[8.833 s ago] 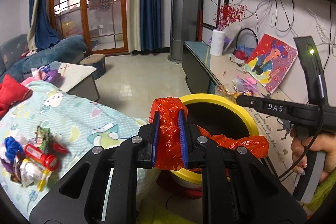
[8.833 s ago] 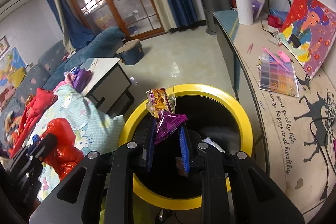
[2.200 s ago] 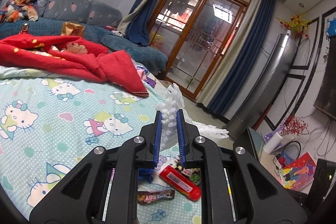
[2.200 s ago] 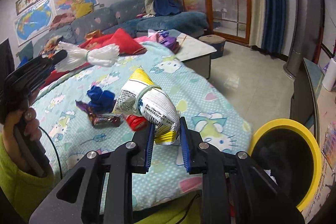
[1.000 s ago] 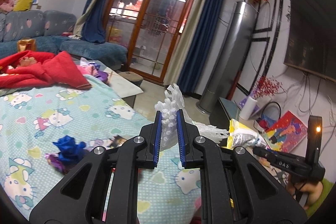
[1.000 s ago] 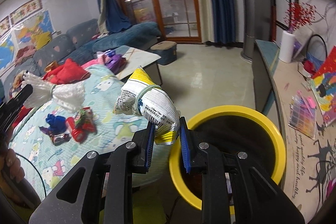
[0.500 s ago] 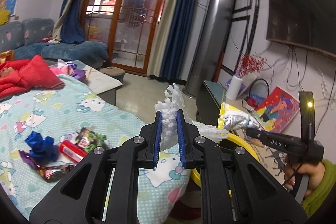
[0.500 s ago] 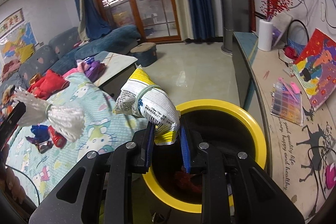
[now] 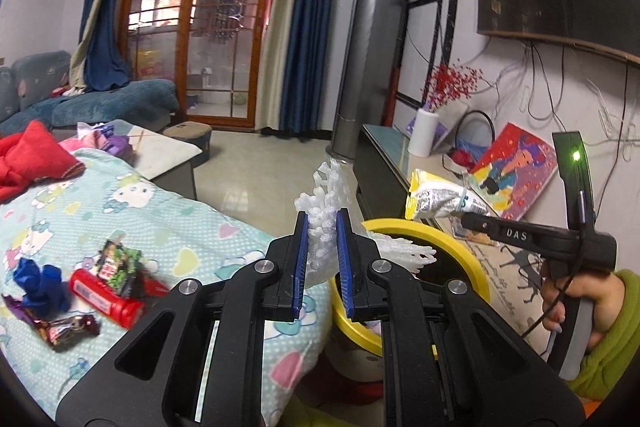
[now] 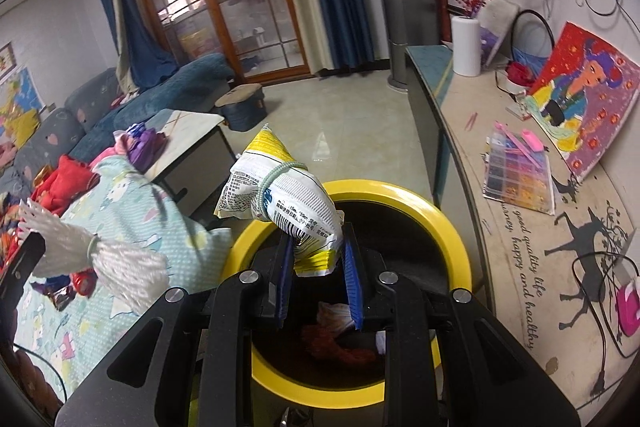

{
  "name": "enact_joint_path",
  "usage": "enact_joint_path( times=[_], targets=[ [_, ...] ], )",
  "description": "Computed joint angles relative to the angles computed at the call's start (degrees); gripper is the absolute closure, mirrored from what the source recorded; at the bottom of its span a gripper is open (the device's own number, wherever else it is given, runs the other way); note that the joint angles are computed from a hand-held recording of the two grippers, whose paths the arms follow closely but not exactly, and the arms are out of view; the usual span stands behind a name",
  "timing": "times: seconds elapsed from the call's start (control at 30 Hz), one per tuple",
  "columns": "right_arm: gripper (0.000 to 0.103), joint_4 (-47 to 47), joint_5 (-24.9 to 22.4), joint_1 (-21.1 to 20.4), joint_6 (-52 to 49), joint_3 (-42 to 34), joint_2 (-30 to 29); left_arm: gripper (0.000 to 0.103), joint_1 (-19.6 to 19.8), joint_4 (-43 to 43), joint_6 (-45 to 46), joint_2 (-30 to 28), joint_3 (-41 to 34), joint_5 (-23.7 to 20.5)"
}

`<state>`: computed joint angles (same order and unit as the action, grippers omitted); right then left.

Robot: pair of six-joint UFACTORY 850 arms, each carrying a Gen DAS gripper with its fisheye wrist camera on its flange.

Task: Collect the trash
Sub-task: 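Carry the white bag and snack bag with both tools over the bin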

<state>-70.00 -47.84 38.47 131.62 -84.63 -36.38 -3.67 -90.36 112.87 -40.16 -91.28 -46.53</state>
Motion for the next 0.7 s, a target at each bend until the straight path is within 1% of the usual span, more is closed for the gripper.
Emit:
enact_joint_path(
  times=[0.3,0.6,0.7],
  targets=[
    [0.081,1.38,1.25,-1.19,1.74,3.25,1.07,0.094,-2.02,3.57,0.96,-0.68,0.37,1.22],
    [0.081,2.67,3.97,-2.25,1.94,5.1,1.19,0.094,-3.58,6.5,0.53,-1.52,0.22,1.77],
    [0.08,3.28,5.0,-2.62,1.31,5.41,1.04,0.094,-4.21,7.22,0.75,-1.88,0.17,2.57]
  ],
)
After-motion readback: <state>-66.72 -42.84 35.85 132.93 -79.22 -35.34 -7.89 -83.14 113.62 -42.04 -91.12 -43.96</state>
